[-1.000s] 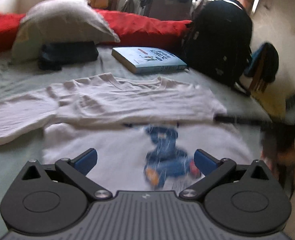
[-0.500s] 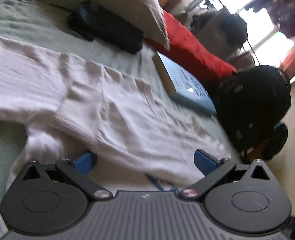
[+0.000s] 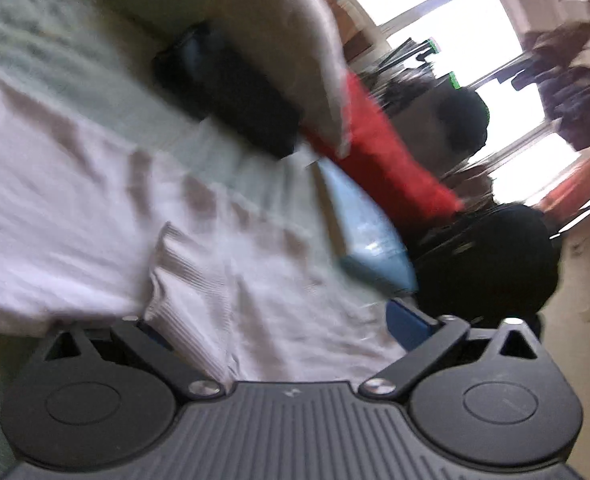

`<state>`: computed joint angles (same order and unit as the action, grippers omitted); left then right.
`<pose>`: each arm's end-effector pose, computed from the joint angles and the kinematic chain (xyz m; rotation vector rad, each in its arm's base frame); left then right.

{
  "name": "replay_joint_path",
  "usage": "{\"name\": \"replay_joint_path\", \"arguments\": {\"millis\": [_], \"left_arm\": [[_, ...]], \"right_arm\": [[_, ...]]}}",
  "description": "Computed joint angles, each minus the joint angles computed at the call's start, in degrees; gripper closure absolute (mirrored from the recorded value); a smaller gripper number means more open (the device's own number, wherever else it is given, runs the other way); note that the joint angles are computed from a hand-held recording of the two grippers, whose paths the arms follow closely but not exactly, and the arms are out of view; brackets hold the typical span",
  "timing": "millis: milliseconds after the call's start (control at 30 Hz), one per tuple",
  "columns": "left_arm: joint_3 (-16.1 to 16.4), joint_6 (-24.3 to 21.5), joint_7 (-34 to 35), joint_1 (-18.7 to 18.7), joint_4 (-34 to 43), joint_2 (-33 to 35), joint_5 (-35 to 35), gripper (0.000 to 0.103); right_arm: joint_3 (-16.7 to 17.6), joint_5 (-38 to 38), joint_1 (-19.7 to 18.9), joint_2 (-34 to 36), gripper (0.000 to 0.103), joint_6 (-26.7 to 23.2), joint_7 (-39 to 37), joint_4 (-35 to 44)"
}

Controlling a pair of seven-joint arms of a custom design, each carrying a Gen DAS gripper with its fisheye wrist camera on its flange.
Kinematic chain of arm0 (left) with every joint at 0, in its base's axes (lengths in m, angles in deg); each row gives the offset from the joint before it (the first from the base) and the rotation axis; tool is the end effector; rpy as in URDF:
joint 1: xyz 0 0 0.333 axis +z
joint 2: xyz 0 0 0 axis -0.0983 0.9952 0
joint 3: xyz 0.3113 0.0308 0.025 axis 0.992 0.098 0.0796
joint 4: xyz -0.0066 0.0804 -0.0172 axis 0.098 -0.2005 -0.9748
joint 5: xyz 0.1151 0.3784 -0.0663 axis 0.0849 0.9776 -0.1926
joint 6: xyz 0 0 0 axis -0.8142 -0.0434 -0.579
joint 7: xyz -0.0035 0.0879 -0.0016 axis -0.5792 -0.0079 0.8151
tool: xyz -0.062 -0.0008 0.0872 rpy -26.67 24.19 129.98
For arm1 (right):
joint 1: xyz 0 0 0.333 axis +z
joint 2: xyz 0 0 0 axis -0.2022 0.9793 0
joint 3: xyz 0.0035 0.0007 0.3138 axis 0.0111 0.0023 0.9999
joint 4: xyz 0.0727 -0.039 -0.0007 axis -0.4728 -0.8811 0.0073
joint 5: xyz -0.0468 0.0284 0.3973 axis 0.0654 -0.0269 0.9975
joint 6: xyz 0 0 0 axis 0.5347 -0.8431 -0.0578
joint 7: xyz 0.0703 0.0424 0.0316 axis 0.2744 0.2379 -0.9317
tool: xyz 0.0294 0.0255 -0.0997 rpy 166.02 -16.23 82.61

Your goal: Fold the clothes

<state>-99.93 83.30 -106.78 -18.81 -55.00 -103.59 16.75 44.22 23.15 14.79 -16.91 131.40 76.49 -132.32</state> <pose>0.3696 -0.3294 0.4824 -2.3808 0.8774 -1.4833 0.4391 0.2239 0.4724 -1.7558 1.1340 0.0398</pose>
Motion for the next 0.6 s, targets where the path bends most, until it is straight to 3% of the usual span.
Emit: {"name": "replay_joint_path", "arguments": {"millis": [100, 167, 233, 400, 600], "left_arm": [[0.62, -3.58, 9.45, -1.8, -0.02, 0.37, -7.6, 0.041], [0.95, -6.83, 15.84, -3.07, 0.39, 0.84, -13.74, 0.078], [1.45, -10.21, 23.11, -4.43, 1.49, 1.47, -19.87, 0.092], [0.64, -15.17, 32.46, -4.99, 3.47, 0.82, -22.68, 0.094], [-0.84, -15.4, 32.99, -3.0, 4.53, -0.55, -16.15, 0.094]], "right_arm": [[-0.05, 0.27, 0.02, 0.07, 0.0, -0.03, -0.24, 0.03], [-0.01, 0.26, 0.0, 0.06, 0.0, 0.02, -0.25, 0.05], [0.04, 0.16, 0.01, -0.05, 0.0, 0.11, -0.29, 0.0], [-0.04, 0.29, 0.09, -0.2, 0.0, 0.12, -0.62, -0.09], [-0.04, 1.02, 0.14, -0.17, 0.0, 0.17, -1.27, -0.14]]}}
